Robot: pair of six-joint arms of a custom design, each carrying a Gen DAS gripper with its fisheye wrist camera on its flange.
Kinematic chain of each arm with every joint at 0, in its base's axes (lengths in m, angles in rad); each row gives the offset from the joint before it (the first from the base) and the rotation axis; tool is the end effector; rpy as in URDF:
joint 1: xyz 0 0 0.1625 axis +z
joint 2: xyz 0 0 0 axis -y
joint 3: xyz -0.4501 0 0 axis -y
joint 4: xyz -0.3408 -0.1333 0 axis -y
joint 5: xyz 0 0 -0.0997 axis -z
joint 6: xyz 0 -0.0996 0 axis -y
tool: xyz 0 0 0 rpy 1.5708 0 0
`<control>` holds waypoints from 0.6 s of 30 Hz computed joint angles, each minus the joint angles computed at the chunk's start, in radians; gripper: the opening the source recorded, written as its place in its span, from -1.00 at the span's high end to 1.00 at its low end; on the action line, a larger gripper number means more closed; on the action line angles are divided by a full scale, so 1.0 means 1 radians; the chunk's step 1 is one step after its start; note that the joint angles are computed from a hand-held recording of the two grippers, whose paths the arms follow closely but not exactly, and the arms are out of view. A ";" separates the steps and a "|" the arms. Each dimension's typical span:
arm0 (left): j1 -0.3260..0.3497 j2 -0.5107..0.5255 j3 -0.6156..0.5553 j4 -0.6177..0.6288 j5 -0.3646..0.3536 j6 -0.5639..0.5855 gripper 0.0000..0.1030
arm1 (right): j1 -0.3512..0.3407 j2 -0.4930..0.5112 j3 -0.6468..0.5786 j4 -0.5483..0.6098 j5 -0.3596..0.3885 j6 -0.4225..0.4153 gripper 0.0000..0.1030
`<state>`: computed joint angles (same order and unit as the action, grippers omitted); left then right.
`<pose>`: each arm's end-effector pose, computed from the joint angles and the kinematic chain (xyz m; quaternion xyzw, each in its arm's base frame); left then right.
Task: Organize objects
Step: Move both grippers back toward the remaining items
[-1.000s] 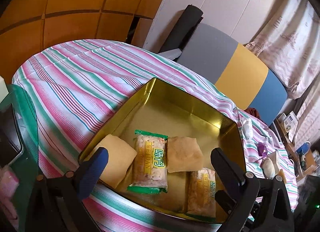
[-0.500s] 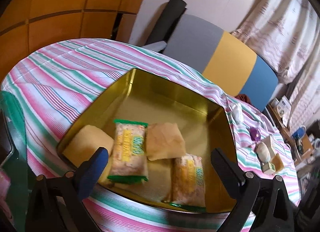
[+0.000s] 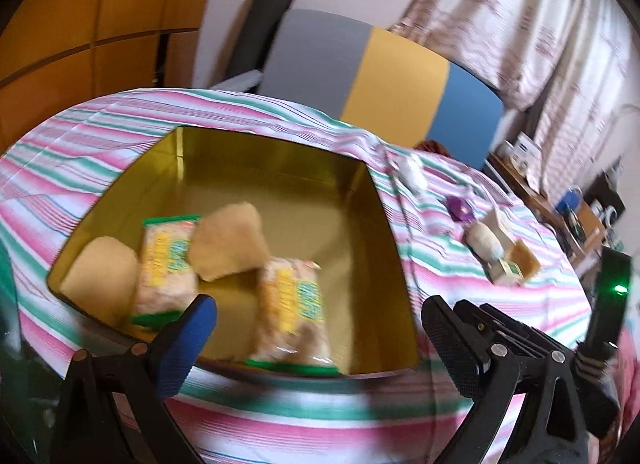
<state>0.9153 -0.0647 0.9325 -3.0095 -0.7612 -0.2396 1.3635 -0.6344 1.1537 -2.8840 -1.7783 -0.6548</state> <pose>-0.3190 -0.7519 -0.0723 0.0736 0.8859 -0.3969 0.2287 -0.0538 -0.8039 0.2629 0.1645 -0.9033 0.3095 0.2474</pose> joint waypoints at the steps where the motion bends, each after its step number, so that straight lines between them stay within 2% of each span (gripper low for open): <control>1: -0.002 0.007 -0.011 0.012 -0.008 0.004 -1.00 | -0.007 -0.002 -0.001 -0.003 -0.005 0.004 0.17; 5: -0.014 0.029 -0.041 0.059 -0.053 0.039 -1.00 | -0.052 -0.008 -0.021 -0.001 -0.011 0.023 0.17; 8: -0.023 0.044 -0.065 0.093 -0.075 0.059 -1.00 | -0.085 -0.014 -0.053 0.013 0.025 0.005 0.15; 9: -0.026 0.048 -0.071 0.102 -0.087 0.063 -1.00 | -0.088 -0.009 -0.074 0.006 0.010 -0.003 0.14; 10: -0.029 0.052 -0.077 0.111 -0.092 0.064 -1.00 | -0.090 0.000 -0.106 0.002 -0.004 -0.005 0.14; 14: -0.039 0.074 -0.118 0.160 -0.121 0.072 -1.00 | -0.116 0.027 -0.246 0.053 0.039 0.074 0.08; 18: -0.047 0.095 -0.160 0.213 -0.148 0.080 -1.00 | -0.134 0.081 -0.424 0.157 0.079 0.124 0.08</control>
<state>0.8682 0.0303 0.7720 -2.7965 -0.9092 -0.1596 1.2297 -0.5531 0.7295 -2.7265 -1.6991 -0.5309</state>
